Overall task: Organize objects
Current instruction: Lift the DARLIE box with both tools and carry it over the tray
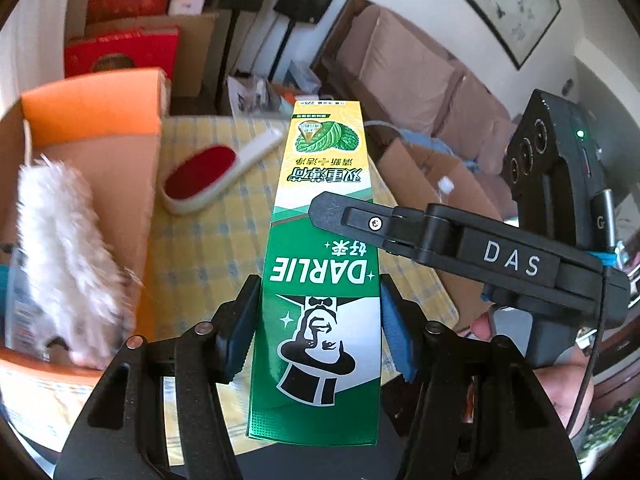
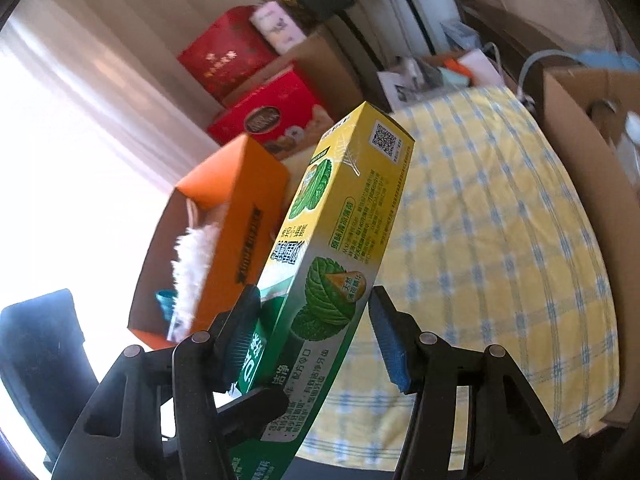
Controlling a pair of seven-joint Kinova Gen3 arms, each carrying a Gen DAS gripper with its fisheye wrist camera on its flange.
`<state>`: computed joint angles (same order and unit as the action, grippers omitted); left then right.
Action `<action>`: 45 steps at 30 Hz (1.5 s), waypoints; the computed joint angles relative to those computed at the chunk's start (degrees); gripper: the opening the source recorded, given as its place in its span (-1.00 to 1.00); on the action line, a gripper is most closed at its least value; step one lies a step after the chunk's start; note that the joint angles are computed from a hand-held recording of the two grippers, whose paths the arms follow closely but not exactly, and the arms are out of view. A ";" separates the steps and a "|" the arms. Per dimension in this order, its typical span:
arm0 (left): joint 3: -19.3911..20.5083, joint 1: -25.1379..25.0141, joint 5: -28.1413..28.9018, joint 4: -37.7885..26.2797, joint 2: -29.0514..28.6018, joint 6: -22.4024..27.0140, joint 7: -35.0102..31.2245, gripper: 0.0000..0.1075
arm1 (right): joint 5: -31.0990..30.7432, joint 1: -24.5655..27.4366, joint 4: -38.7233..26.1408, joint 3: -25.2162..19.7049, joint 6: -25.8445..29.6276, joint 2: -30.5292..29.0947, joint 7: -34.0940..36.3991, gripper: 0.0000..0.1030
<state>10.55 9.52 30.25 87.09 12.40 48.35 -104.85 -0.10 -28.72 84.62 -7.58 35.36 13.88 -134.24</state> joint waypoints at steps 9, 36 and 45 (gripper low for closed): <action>-2.36 -4.06 0.72 -3.20 -1.26 1.83 0.09 0.00 | 0.33 -2.37 -16.78 -0.54 7.56 7.65 5.31 0.12; -3.66 -11.01 -0.02 -7.68 4.15 4.36 1.27 0.01 | -4.76 -5.50 -45.70 1.31 22.14 25.40 12.28 0.11; -3.29 -10.83 -1.86 -8.56 6.82 4.81 3.19 0.00 | -6.13 -4.91 -50.55 1.56 26.07 29.57 12.73 0.11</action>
